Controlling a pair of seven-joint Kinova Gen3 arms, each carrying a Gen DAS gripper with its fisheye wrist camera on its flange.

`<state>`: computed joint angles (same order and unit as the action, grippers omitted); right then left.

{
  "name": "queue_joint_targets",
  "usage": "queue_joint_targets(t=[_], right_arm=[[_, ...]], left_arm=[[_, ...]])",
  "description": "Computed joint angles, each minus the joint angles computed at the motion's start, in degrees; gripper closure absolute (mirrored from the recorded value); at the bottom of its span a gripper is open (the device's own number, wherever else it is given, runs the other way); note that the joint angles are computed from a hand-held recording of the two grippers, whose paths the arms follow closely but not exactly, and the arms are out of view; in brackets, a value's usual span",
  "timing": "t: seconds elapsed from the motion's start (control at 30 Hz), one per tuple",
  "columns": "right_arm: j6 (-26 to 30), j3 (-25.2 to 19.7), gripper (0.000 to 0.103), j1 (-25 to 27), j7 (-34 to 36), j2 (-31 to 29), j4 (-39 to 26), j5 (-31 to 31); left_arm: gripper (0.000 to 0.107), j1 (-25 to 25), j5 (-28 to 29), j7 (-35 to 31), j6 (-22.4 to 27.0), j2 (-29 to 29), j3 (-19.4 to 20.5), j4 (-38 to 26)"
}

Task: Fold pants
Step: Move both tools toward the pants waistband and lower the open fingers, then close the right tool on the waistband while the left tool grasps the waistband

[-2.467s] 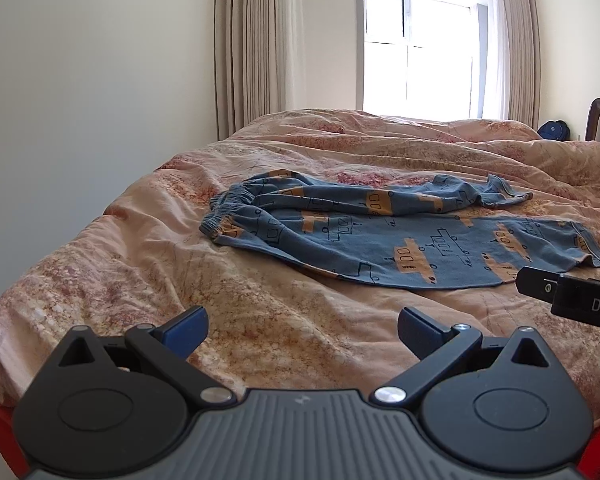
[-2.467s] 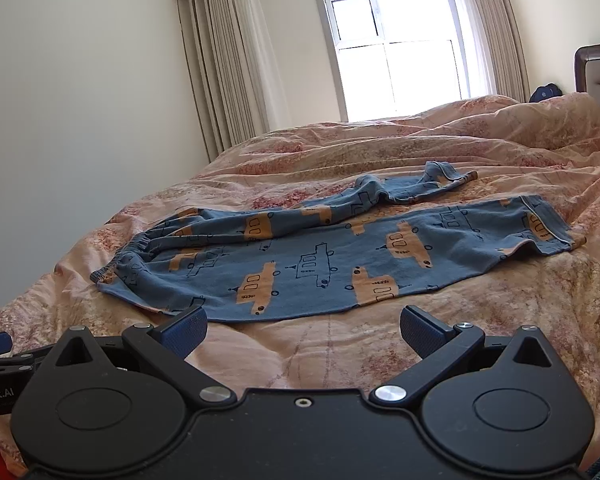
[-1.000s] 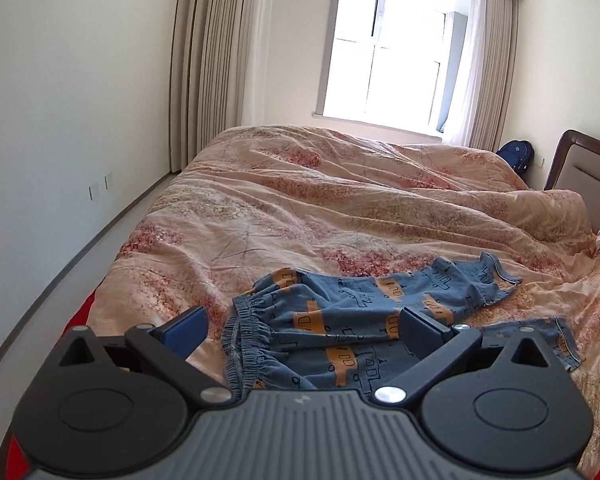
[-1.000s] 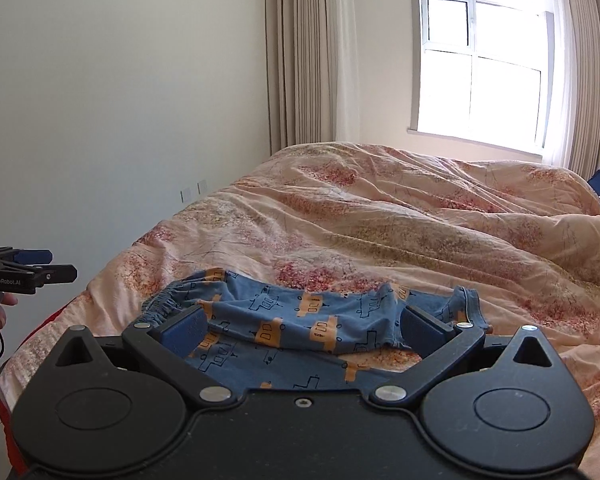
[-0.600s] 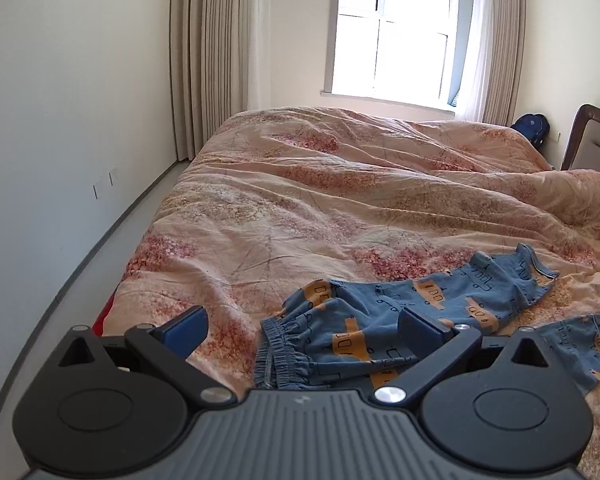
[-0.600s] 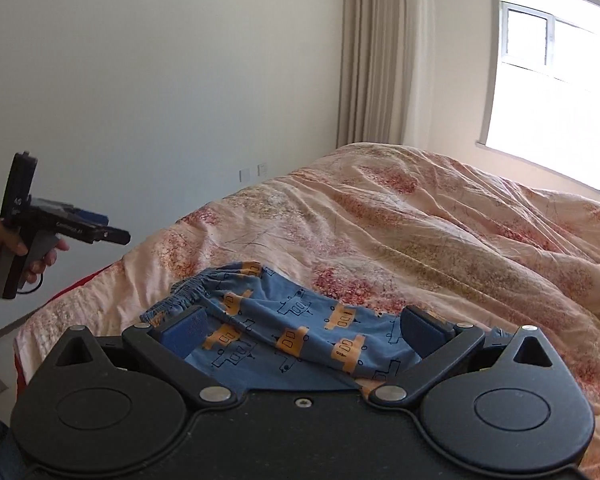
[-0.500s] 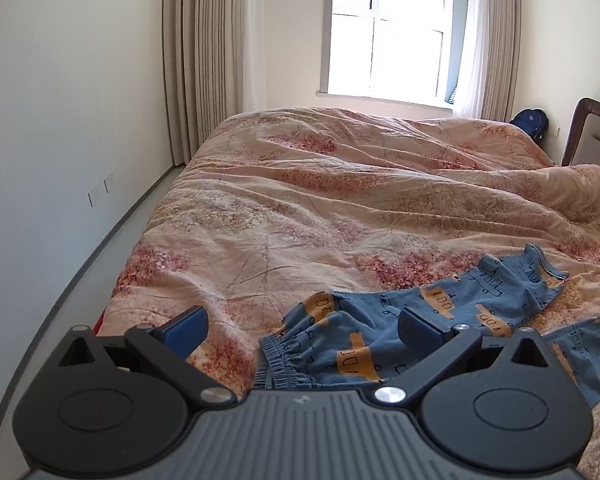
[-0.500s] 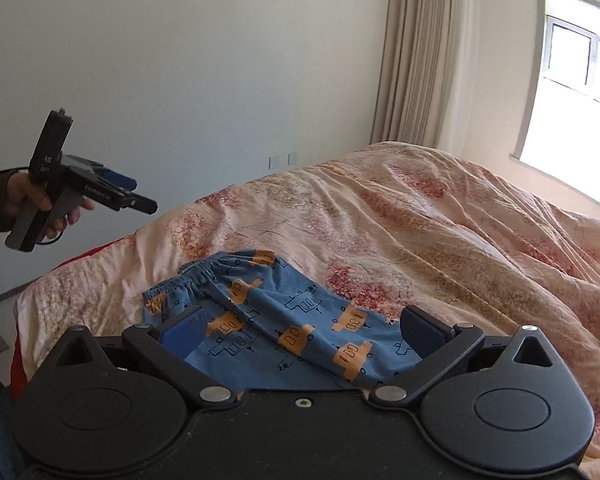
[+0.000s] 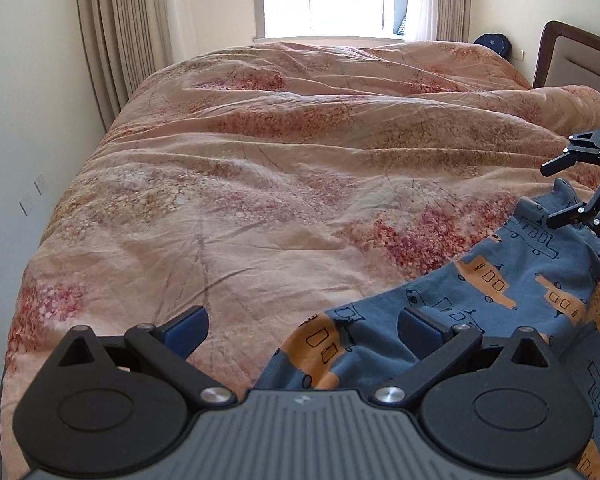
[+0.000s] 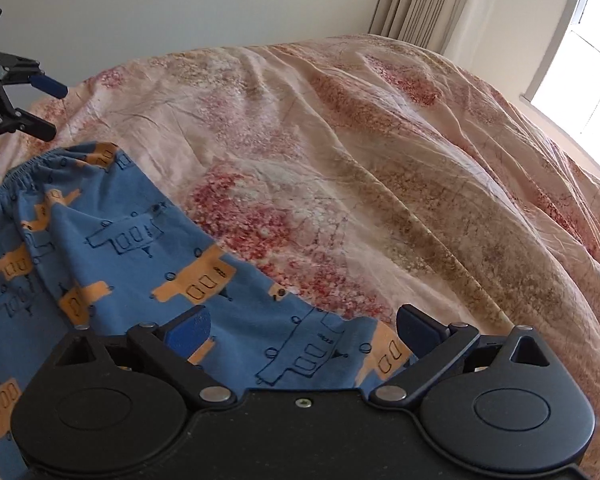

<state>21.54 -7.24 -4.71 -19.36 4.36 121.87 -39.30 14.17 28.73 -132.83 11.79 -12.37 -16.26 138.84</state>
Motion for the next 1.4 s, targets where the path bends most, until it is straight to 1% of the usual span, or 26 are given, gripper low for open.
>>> queue_joint_targets(t=[0.07,0.1,0.17,0.27,0.37,0.43,0.47,0.53,0.6,0.67,0.73,0.77,0.8,0.87,0.9,0.97,1.03,1.1,1.13,1.17,1.2,1.23,1.27,1.33,1.37,1.4], right_arm=[[-0.58,0.09,0.012,0.88,1.64,5.31,-2.94,-1.05],[0.25,-1.27,0.013,2.8,2.44,7.08,-4.14,-1.42],[1.89,-1.85,0.018,3.74,1.97,10.77,-6.88,0.65],[2.56,-2.61,0.02,4.53,0.32,13.18,-8.87,5.03],[4.78,-5.71,0.02,11.43,2.85,14.18,-10.41,2.55],[6.19,-6.02,0.021,14.77,3.95,14.24,-11.04,0.68],[6.03,-5.33,0.024,15.28,3.73,14.02,-11.14,0.79],[6.49,-4.57,0.042,16.17,4.01,13.98,-11.45,1.37],[8.15,-3.57,0.052,16.55,5.63,14.25,-11.92,1.02],[12.57,-5.16,0.052,19.41,8.19,15.57,-13.41,0.58],[16.34,-6.09,0.052,20.65,9.82,17.16,-14.75,0.18],[16.85,-5.69,0.051,19.68,9.25,17.6,-15.16,0.9],[16.43,-4.24,0.051,17.86,9.35,17.72,-15.12,0.77],[14.89,-3.57,0.05,15.67,8.05,18.3,-15.07,1.35],[14.44,-3.81,0.049,15.42,7.97,18.65,-15.11,1.33],[13.22,-4.16,0.047,14.95,7.64,19.06,-14.97,1.62],[13.68,-3.91,0.044,14.46,6.44,19.74,-15.6,2.94],[14.26,-3.83,0.044,14.43,5.6,20.29,-16.16,4.13],[14.7,-3.89,0.044,14.68,5.2,20.63,-16.47,4.28],[15.19,-4.06,0.044,15.06,5.07,20.92,-16.65,4.31],[15.37,-4.15,0.047,15.2,5.05,21.06,-16.73,4.56],[15.2,-4.31,0.053,15.39,5.29,21.13,-16.54,4.72],[14.86,-4.25,0.057,15.31,5.23,21.17,-16.3,5.11],[13.77,-3.73,0.08,14.55,4.09,20.89,-15.7,6.44],[13.07,-3.95,0.087,14.61,4.24,20.52,-15.14,6.8],[11.56,-4.19,0.098,14.44,4.67,19.68,-14.05,7.35]], left_arm=[[0.009,2.12,1.86,-3.18,1.08,4.71,-2.56,-2.09],[0.015,1.62,1.59,-3.38,1.96,6.4,-2.25,-3.03],[0.019,-2.08,1.24,-2.66,3.72,8.78,1.01,-4.48],[0.027,-4.87,3.4,-3.78,5.21,11.06,2.57,-5.45],[0.033,-7.26,7.22,-7.3,5.8,12.13,3.86,-5.59],[0.038,-8.66,8.67,-8.89,5.86,12.89,5.27,-5.97],[0.043,-9.24,8.83,-8.8,5.76,13.11,6.08,-6.09],[0.053,-10.34,8.98,-8.43,6.19,13.57,7.74,-6.48],[0.059,-11.2,7.12,-7.05,7.06,13.84,9.41,-7.01],[0.059,-11.76,6.12,-5.66,7.09,14.04,10.88,-7.33],[0.056,-12.48,8.77,-7.28,5.62,14.22,12.54,-7.12],[0.048,-13.65,11.1,-9.0,4.77,14.24,14.27,-6.99],[0.037,-15.48,13.43,-10.63,4.36,14.52,16.92,-7.28],[0.025,-18.95,17.51,-13.74,3.37,15.29,22.23,-7.64],[0.026,-19.88,18.33,-14.41,3.79,16.03,24.37,-8.45],[0.026,-19.19,17.16,-14.06,5.59,18.19,25.52,-10.47],[0.033,-14.6,12.85,-10.69,5.75,20.78,23.16,-12.19],[0.054,-9.29,8.19,-7.07,8.46,22.84,18.62,-14.25],[0.059,-6.64,5.86,-5.21,9.0,23.29,16.45,-14.68],[0.071,-4.22,3.53,-3.03,8.73,23.44,14.75,-14.78],[0.09,-2.86,1.2,-1.08,8.42,23.37,14.07,-14.57],[0.101,-2.56,-0.55,1.25,7.94,23.13,14.34,-14.29],[0.105,-3.31,-2.06,3.58,7.2,22.78,15.67,-13.87],[0.107,-1.65,-6.15,8.13,3.2,21.13,16.15,-11.73],[0.107,0.63,-8.48,9.67,0.87,19.79,14.9,-10.38],[0.107,3.28,-10.81,11.53,-1.46,18.52,13.08,-9.05]])
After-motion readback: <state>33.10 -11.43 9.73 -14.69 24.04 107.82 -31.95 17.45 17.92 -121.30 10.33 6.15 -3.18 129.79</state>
